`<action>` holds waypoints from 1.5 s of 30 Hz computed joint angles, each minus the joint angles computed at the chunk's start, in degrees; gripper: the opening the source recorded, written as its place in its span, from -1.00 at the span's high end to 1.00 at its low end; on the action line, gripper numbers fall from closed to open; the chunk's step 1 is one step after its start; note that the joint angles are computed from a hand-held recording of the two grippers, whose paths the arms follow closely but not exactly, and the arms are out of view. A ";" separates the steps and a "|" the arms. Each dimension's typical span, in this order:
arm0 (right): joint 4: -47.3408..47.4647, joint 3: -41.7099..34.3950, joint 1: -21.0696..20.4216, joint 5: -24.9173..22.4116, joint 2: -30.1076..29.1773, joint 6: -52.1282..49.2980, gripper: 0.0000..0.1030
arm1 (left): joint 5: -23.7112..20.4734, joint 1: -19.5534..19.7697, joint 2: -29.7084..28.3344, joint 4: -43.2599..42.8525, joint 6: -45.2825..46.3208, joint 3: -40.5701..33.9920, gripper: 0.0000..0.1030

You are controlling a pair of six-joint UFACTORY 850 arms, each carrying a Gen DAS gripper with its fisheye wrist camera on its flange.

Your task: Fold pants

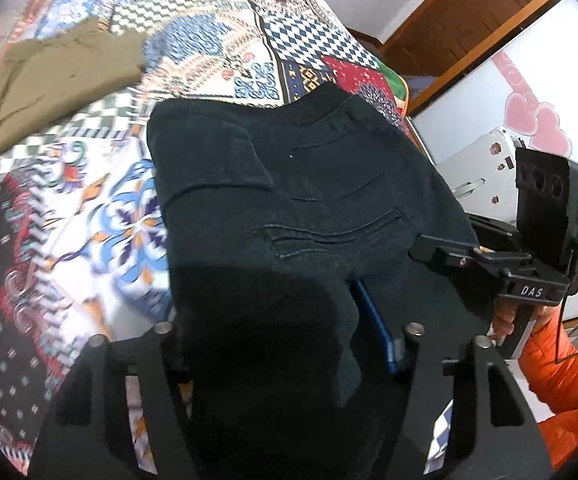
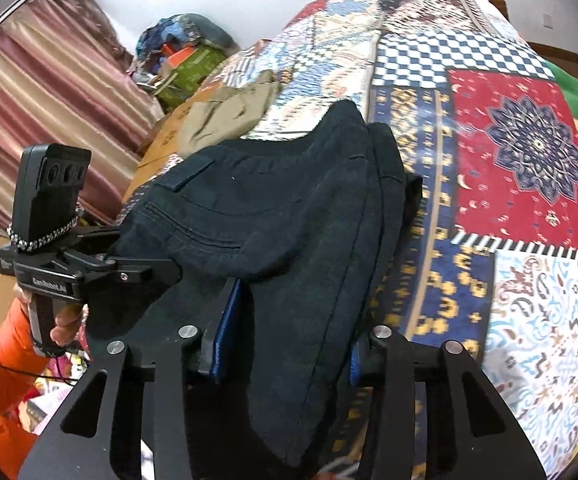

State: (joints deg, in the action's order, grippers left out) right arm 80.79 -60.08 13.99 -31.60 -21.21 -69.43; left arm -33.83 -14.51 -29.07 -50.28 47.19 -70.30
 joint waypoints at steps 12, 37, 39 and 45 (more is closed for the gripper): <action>1.12 -3.53 3.88 4.18 0.88 -2.88 0.48 | 5.92 0.76 7.82 -1.24 4.05 6.49 0.20; 1.93 -24.75 8.42 7.03 -10.28 -5.38 0.49 | 9.44 10.52 5.59 -16.08 18.48 -1.98 0.20; 0.05 -27.50 8.86 7.36 -12.12 -3.78 0.49 | 8.77 11.48 3.87 -15.80 17.92 -4.08 0.20; -3.50 -36.34 9.93 7.96 -18.31 -0.46 0.49 | 7.76 14.01 -1.26 -17.16 18.49 -10.36 0.20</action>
